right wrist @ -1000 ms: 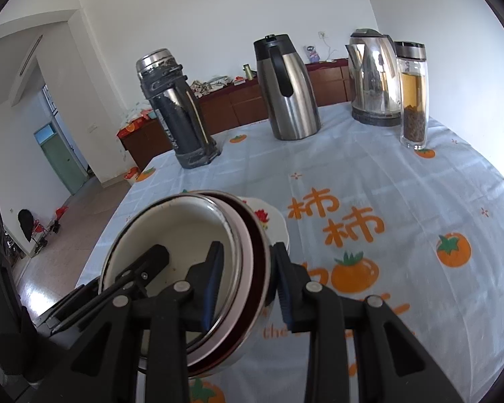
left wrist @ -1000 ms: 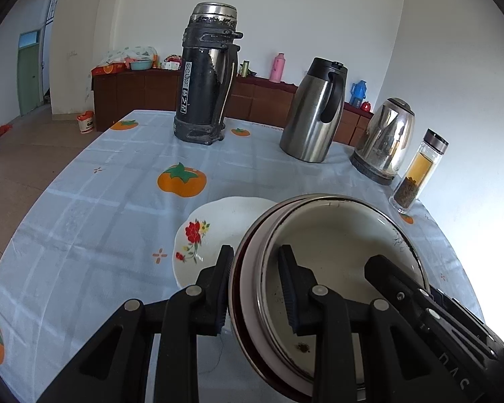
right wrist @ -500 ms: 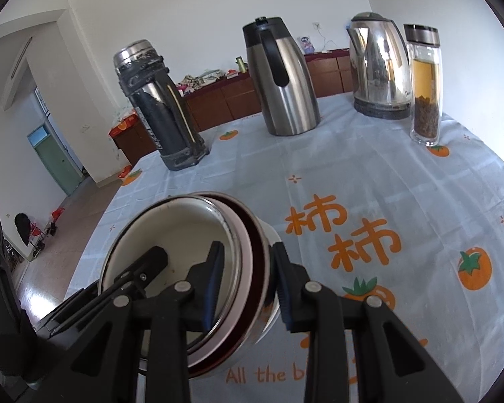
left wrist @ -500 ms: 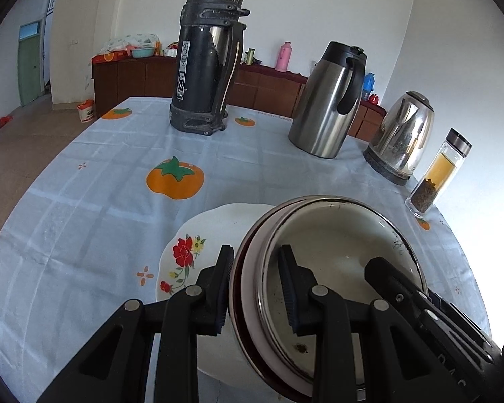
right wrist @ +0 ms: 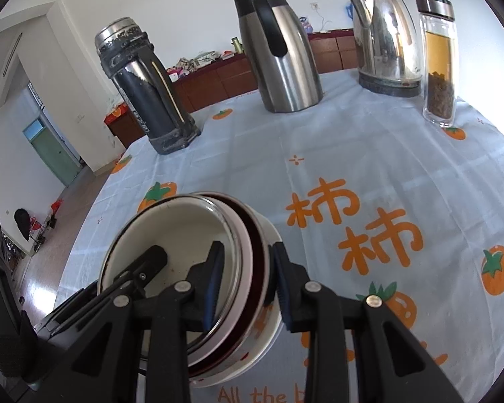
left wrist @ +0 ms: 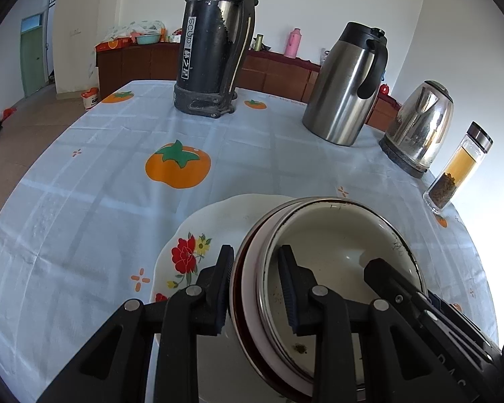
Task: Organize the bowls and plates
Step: 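Lift the bowl stack with both grippers and carry it over the plates, then lower the bowl stack onto the plate stack and open both grippers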
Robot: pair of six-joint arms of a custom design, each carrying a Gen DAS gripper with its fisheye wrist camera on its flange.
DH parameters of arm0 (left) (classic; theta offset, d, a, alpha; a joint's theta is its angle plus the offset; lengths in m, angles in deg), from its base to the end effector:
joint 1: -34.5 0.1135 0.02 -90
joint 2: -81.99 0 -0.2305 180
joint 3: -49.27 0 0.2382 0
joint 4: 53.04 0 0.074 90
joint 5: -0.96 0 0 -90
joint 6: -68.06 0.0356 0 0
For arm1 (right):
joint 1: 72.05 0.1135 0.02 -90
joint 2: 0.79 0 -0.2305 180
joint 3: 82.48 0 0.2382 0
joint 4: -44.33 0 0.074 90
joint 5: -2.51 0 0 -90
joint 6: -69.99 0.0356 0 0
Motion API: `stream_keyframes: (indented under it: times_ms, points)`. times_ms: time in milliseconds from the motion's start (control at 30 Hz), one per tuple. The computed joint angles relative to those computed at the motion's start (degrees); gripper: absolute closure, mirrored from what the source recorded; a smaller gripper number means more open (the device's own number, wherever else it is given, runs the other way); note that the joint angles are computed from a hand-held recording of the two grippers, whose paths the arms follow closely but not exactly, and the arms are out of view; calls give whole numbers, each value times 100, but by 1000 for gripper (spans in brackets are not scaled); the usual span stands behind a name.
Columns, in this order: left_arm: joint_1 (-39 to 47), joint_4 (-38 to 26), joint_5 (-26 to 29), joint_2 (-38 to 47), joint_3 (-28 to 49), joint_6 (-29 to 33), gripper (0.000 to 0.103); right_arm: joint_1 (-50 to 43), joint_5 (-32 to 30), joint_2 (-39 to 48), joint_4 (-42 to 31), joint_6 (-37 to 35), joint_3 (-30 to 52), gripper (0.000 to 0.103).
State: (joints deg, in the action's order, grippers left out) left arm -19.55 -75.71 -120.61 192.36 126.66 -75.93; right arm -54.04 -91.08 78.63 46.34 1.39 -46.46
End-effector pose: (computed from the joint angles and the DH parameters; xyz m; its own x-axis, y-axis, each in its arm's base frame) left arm 0.2258 -0.2796 0.1138 -0.7026 -0.2051 -0.6814 -0.0885 0.9753 -0.2023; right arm 0.2208 0.0741 0.1040 -0.7143 0.1507 -0.6834 -0.0995 0.9448 0.3123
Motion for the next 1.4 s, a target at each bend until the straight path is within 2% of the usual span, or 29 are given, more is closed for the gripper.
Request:
stream_keyframes:
  times_ms: [333, 733, 967, 1067, 1167, 1233, 1300, 1400]
  points:
    - [73, -80, -21, 50, 35, 11, 73, -13, -142, 346, 183, -8, 130, 74]
    - [50, -76, -104, 76, 38, 86, 73, -63, -237, 402, 53, -42, 221, 73]
    - [30, -207, -168, 49, 50, -30, 73, -155, -491, 443, 340, 64, 78, 71]
    - [-27, -279, -339, -90, -1, -16, 69, -192, -580, 274, 473, 164, -89, 65]
    - [-120, -427, -671, -329, -121, -96, 53, -185, -406, -79, 559, 247, -307, 52]
    - [-177, -481, -880, -446, -196, -149, 42, -228, -385, -285, 599, 258, -430, 39]
    - [-262, -563, -1088, -530, -219, -157, 40, -260, -410, -443, 654, 287, -543, 34]
    - [-395, -868, -1369, -477, -54, -192, 39, -200, -297, -685, 594, 260, -662, 34]
